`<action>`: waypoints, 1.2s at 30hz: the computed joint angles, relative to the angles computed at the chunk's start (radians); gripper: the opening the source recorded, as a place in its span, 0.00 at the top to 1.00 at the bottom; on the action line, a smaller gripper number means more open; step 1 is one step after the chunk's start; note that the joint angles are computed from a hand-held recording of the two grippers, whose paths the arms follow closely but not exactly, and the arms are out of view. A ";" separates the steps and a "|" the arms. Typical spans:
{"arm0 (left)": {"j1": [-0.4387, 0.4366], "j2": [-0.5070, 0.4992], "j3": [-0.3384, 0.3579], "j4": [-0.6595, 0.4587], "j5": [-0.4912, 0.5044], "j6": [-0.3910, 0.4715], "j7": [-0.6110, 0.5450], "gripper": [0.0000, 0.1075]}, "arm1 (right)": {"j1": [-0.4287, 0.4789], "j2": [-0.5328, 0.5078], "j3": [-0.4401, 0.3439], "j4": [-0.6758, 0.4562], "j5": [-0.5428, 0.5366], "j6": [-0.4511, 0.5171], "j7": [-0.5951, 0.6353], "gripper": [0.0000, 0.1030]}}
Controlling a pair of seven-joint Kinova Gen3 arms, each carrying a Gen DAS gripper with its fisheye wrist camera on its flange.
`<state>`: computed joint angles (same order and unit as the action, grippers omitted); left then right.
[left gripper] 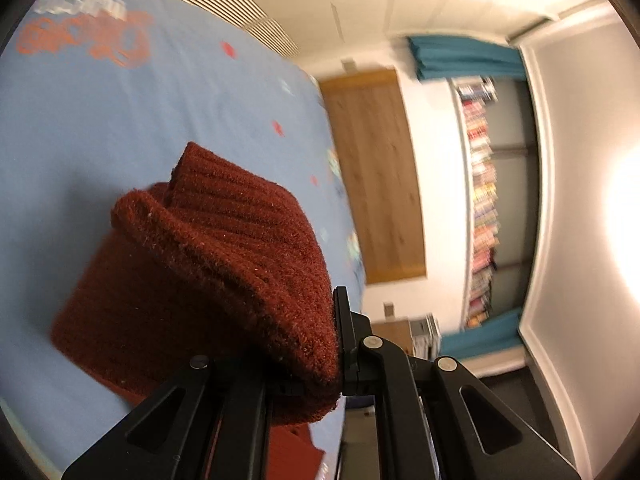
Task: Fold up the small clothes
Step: 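Fold the held sleeve across the sweater body and open the left gripper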
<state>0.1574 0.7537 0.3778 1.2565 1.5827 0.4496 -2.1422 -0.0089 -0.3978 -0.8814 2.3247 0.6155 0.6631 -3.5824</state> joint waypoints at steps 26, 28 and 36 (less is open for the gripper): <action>0.618 0.186 -0.264 -0.601 -1.044 0.429 0.846 0.95 | -0.060 -0.469 0.103 0.087 -0.470 0.245 0.278 0.59; 0.646 0.186 -0.258 -0.588 -1.125 0.449 0.856 0.95 | -0.052 -0.486 0.108 0.097 -0.494 0.245 0.297 0.59; 0.752 0.227 -0.230 -0.702 -1.416 0.606 0.894 0.95 | -0.003 -0.529 0.116 0.118 -0.569 0.215 0.383 0.59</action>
